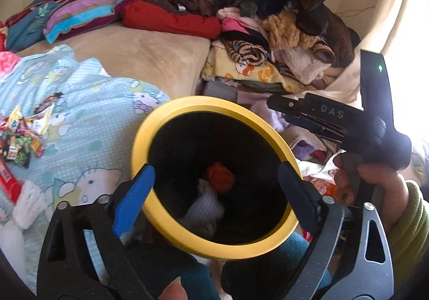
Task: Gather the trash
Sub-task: 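Open both tools to drop the glove and red bag into the bin, then withdraw both open tools from the bin toward the candy wrappers on the bed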
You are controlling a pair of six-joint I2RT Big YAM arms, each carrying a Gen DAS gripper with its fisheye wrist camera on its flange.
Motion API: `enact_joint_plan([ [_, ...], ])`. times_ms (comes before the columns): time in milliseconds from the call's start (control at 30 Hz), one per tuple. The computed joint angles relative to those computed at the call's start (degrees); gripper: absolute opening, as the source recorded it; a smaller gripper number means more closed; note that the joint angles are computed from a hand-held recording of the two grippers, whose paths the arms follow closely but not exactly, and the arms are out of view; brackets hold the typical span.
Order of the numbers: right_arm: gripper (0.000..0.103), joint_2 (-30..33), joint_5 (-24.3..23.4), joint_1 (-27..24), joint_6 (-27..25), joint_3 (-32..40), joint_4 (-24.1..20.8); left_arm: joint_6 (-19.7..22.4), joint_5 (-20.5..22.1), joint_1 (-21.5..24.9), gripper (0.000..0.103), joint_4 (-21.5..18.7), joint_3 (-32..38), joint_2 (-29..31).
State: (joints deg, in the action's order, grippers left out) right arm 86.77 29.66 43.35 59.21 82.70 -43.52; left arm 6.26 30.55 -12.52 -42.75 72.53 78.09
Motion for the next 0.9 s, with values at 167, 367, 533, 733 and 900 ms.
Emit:
enact_joint_plan([
  [167,0.065,0.74,1.45,0.78,-0.65,1.44,-0.71,-1.35,-0.9,1.25,0.092,0.65,0.2,-0.92],
  [367,0.069,1.5,2.5,1.58,-1.36,3.08,-1.2,-2.43,-1.81,3.05,0.092,2.0,0.24,-2.05],
  [533,0.071,1.93,3.82,2.53,-2.58,4.23,-0.65,-3.0,-3.05,4.16,0.092,3.45,-0.12,-2.93],
  [733,0.073,2.77,4.89,3.59,-4.56,5.89,-0.18,-4.08,-2.86,6.52,0.092,4.67,0.03,-3.33],
  [900,0.076,3.83,5.56,4.56,-6.27,7.39,0.17,-5.11,-3.21,8.0,0.092,5.78,0.07,-3.7],
])
